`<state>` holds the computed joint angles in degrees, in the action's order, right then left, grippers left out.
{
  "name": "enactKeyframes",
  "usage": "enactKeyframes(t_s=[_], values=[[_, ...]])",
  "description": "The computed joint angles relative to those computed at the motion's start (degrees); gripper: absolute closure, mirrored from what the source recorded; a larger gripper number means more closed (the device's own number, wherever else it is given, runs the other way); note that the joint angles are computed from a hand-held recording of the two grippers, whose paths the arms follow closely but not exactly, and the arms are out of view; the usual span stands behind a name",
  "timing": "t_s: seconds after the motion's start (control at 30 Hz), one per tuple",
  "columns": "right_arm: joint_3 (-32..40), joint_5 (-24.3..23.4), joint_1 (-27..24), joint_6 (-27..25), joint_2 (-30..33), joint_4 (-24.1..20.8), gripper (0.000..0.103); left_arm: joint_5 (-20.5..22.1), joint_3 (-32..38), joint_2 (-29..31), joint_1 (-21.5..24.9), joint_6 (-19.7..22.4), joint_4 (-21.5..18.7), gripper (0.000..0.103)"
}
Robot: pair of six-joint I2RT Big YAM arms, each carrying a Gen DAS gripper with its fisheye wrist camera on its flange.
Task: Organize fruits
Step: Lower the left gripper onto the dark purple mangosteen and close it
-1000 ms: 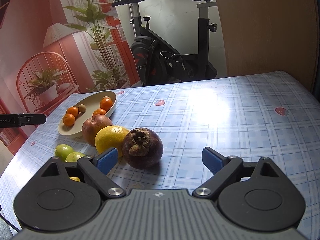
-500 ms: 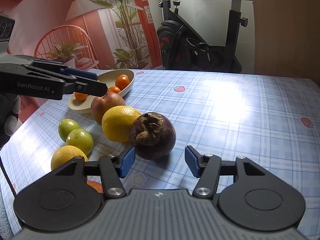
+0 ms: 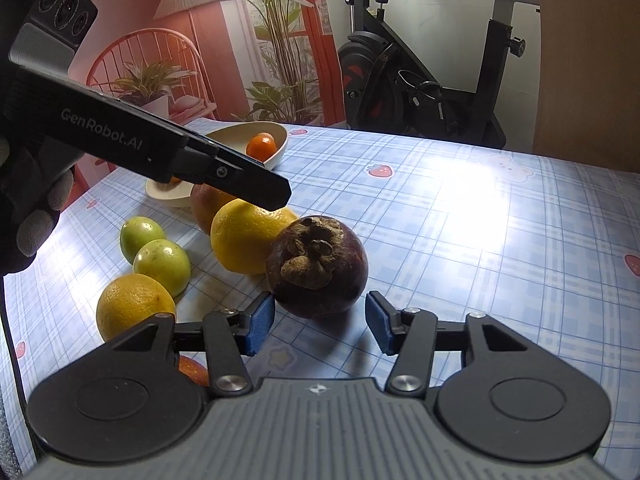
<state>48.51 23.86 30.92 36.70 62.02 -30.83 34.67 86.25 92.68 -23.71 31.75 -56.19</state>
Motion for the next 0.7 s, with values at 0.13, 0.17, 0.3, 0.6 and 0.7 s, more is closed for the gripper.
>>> enactKeyframes(t_s=[0.13,0.17,0.3,0.6,0.7], values=[[-0.14,-0.1,-0.1,-0.32,0.21,0.68,0.05,0.54,0.66,0.78,-0.48,0.16,-1.42,0.06],[-0.2,-0.16,-0.12,-0.56,0.14,0.83,0.052,0.68,0.84,0.94,-0.61,0.43,-1.81,0.06],[0.02,0.17,-0.11,-1.11,0.2,0.71,0.053,0.93,1.27,1.58,-1.07,1.79,-2.83,0.06],[-0.82,0.25,-0.58,-0.42,-0.22,1.95,0.05,2.6,3.49,3.61,-1.04,2.06,-6.65,0.06],[-0.94,0.01,-0.96,-0.28,-0.17,2.38,0.049,3.14,4.13,4.19,-0.93,1.4,-7.18,0.06]])
